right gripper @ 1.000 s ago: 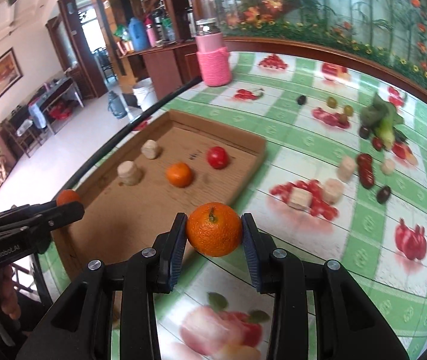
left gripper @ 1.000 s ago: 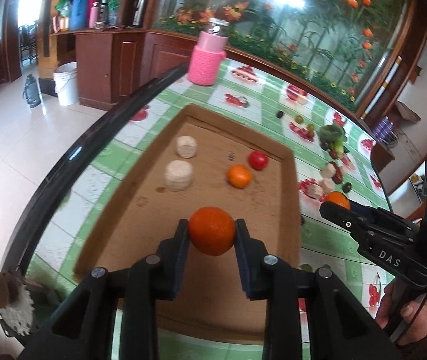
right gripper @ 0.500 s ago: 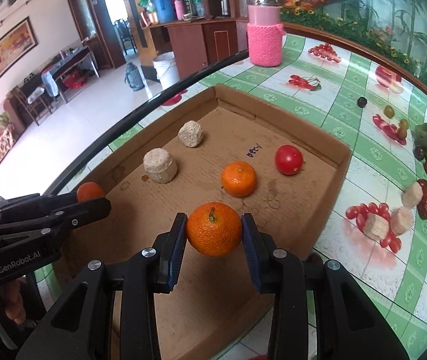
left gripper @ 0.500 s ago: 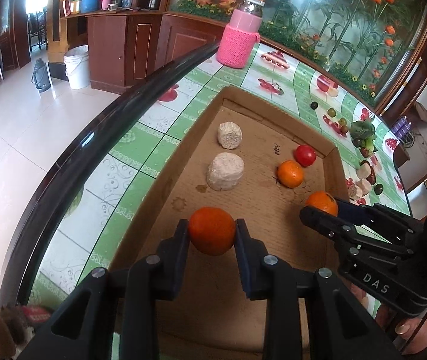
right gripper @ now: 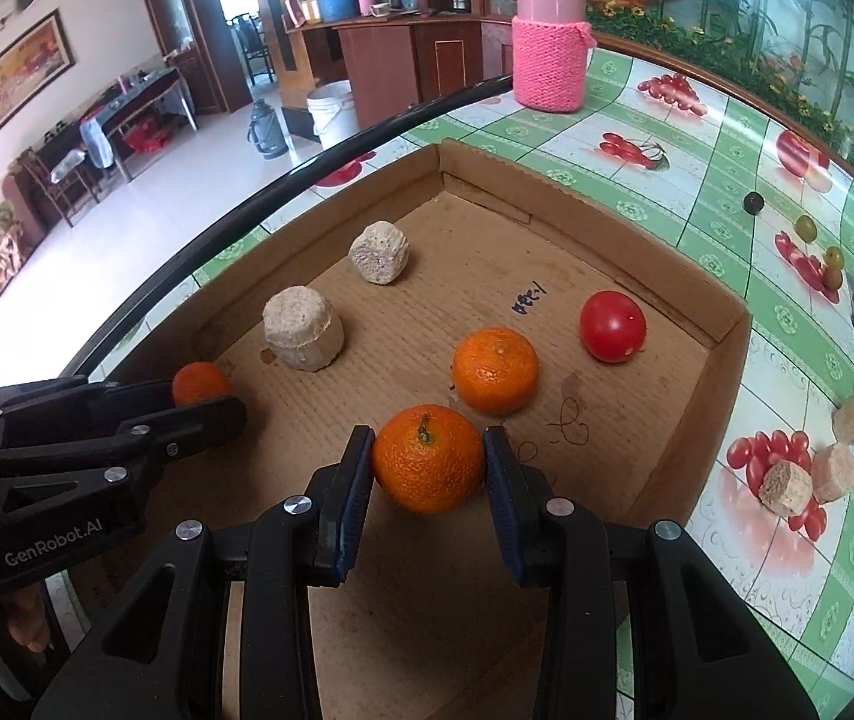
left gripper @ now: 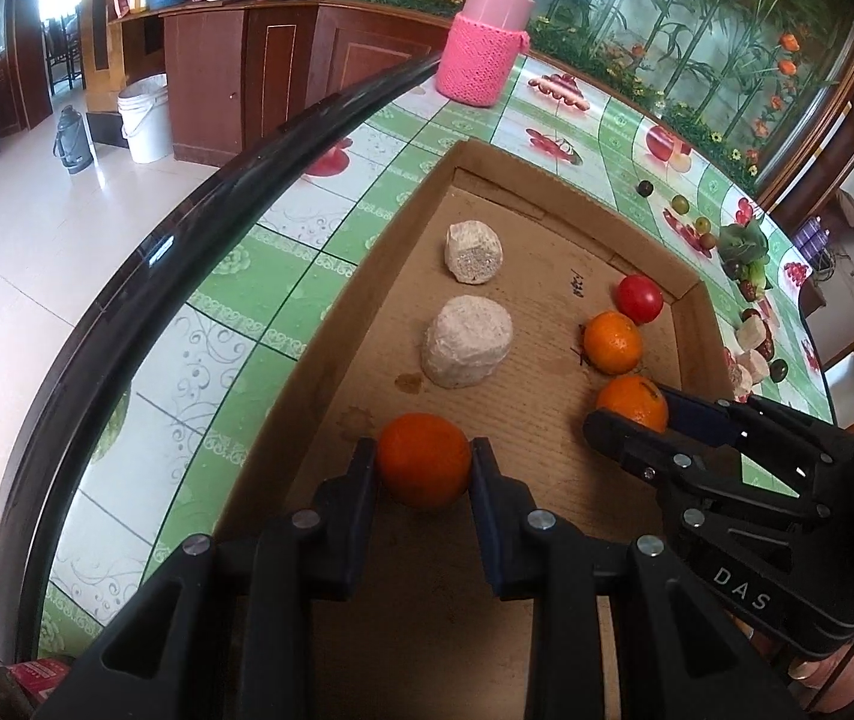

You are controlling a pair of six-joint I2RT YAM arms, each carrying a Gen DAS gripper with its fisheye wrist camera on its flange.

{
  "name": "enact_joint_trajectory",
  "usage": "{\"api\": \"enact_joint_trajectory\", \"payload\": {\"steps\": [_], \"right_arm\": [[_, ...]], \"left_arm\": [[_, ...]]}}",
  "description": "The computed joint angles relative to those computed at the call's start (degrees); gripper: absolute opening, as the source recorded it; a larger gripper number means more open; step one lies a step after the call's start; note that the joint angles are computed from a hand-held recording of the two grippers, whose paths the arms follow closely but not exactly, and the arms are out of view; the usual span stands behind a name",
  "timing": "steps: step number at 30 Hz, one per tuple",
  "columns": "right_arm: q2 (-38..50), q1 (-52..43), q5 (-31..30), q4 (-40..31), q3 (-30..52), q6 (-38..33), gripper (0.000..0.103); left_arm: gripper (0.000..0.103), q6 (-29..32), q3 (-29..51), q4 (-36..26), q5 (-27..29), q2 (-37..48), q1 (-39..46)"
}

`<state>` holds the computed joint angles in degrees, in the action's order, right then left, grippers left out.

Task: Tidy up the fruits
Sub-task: 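Carry both held oranges over the cardboard tray, then lower the oranges into the tray and open both grippers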

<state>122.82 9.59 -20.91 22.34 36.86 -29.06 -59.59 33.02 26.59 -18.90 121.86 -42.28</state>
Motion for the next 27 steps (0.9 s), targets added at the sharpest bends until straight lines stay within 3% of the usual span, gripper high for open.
{"api": "enact_joint_trajectory", "payload": {"steps": [16, 19, 21, 25, 27], "right_arm": [[1.2, -0.9, 0.8, -1.5, 1.1, -1.4, 0.043], [0.5, -1.4, 0.9, -1.5, 0.8, -1.9, 0.043], [-0.2, -1.8, 1.2, -0.9, 0.0, -2.1, 0.046], [-1.3, -2.6, 1.8, 0.4, -1.1, -2.6, 0.057], [-2.1, -3.5, 1.5, 0.8, -1.8, -2.6, 0.058]], "left_arm": [[0.034, -0.7, 1.6, -4.1, -1.0, -0.3, -0.6], [0.042, -1.3, 0.9, -4.4, -1.9, -1.4, -1.2], [0.056, -2.4, 0.9, -6.5, -3.9, -2.3, -1.7], [0.058, -3.3, -0.1, -7.5, -5.4, -4.0, -2.5], [0.062, -3.7, -0.5, -8.0, -6.1, -4.8, -3.1]]}}
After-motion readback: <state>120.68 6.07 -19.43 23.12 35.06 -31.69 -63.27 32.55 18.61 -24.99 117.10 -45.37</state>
